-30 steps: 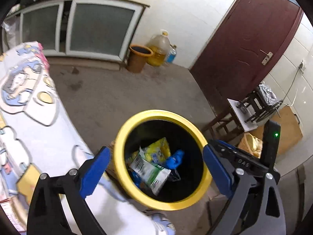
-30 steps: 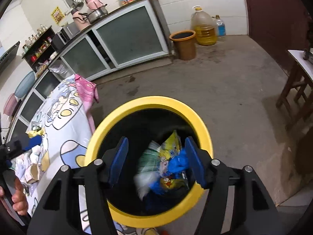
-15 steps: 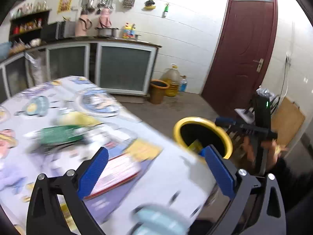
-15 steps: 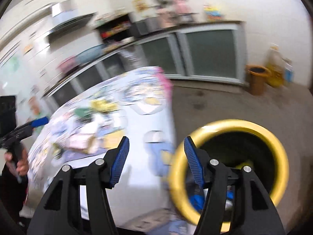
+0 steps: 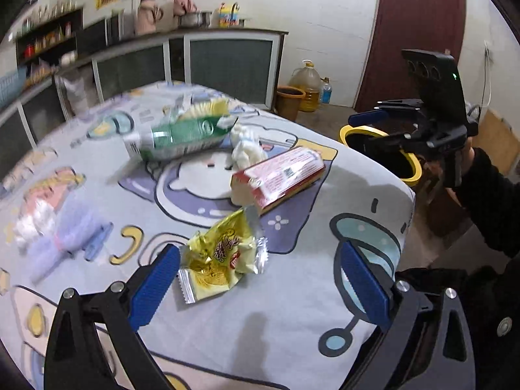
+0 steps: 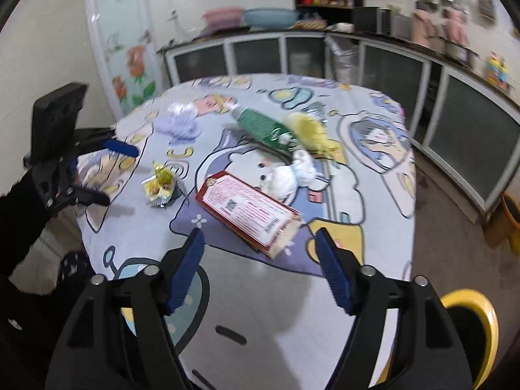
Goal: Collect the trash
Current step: 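Return both grippers over the table toward the snack wrapper and box, then grasp the yellow snack wrapper with the left gripper while the right gripper grasps the red-white box, then carry the wrapper and box over the yellow bin with both grippers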
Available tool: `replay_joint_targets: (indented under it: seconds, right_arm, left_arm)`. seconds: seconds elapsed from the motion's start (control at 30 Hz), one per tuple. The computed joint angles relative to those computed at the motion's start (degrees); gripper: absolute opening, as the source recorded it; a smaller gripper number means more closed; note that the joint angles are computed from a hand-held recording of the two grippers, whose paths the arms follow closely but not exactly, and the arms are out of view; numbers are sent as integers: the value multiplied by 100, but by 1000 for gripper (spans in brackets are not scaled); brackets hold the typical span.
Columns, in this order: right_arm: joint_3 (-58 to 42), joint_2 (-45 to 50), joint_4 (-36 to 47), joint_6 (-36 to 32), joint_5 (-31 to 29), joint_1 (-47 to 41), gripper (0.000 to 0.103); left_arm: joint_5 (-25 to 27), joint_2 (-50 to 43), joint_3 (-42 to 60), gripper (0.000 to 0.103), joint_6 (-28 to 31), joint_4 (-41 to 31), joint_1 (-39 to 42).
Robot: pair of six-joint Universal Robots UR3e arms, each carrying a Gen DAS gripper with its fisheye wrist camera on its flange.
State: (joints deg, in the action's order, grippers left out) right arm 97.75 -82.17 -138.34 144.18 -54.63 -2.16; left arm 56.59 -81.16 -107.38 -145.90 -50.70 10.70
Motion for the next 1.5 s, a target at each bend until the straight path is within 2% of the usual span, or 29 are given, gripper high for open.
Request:
replay_joint_targets:
  seconds: [0.13,0.2,0.5,0.6,0.67,0.73,0.8,0.87,0.93,1.0,1.07,1.13,1.17,1.2,1.33,1.5]
  right_arm:
    - [-489,398,339,-254,-197,198,75]
    - [-707,604,378,-300,-330,318,79]
    - [-1579,1445,746,-635,-412,581,82]
    - [-2157,1864,1233,-711,-302,578,82]
    - [-2447,2074,1491,-799,-244,593,81]
    - [-2607,2246,1436,-762,-326,636,72]
    - [-2901,2426,1741,-789,-157,593,60]
    - [-3012,2515,1819,-802,-157,600,56]
    - [-3055,2556,1867,-777,-72,580,51]
    - [-2976,2525,1776,-658,114,516,37]
    - [-2868,2467,1649,-597,110,519,31]
    - [-2714,2382,1435,-497,50,538,24]
    - [-2668,2337,1442,-456,151,499,17]
    - [-2660,2311,1515,-452,239,460,6]
    - [-2358,2067,1295,-362,219,449,5]
    - [-1877,1624,1075,-256,418,353,2]
  left_arm:
    - [198,-479,204,95,-188,296,-181]
    - [96,-653,357,95,-174,205,-161]
    - [-181,-1683,1429,95,257,-837,-206]
    - [-361,-1943,1643,95,292,-1064,-90]
    - [-439,-2062,1713,89,268,-1122,-30]
    - [-421,-2088,1674,81,292,-1051,-26]
    - [-348,-2155,1701,63,279,-1026,-61]
    - [-202,-2247,1724,61,222,-914,-135]
    - [-24,-2274,1658,47,154,-657,-223]
    - [39,-2318,1694,27,141,-627,-253]
    - [42,-2317,1691,19,104,-590,-231]
    - [92,-2281,1663,17,18,-498,-224]
    - [47,-2232,1635,17,28,-512,-195]
    - [-4,-2171,1604,17,26,-528,-159]
    - [-210,-1777,1436,17,114,-701,47]
    - [-188,-1243,1145,17,155,-811,192]
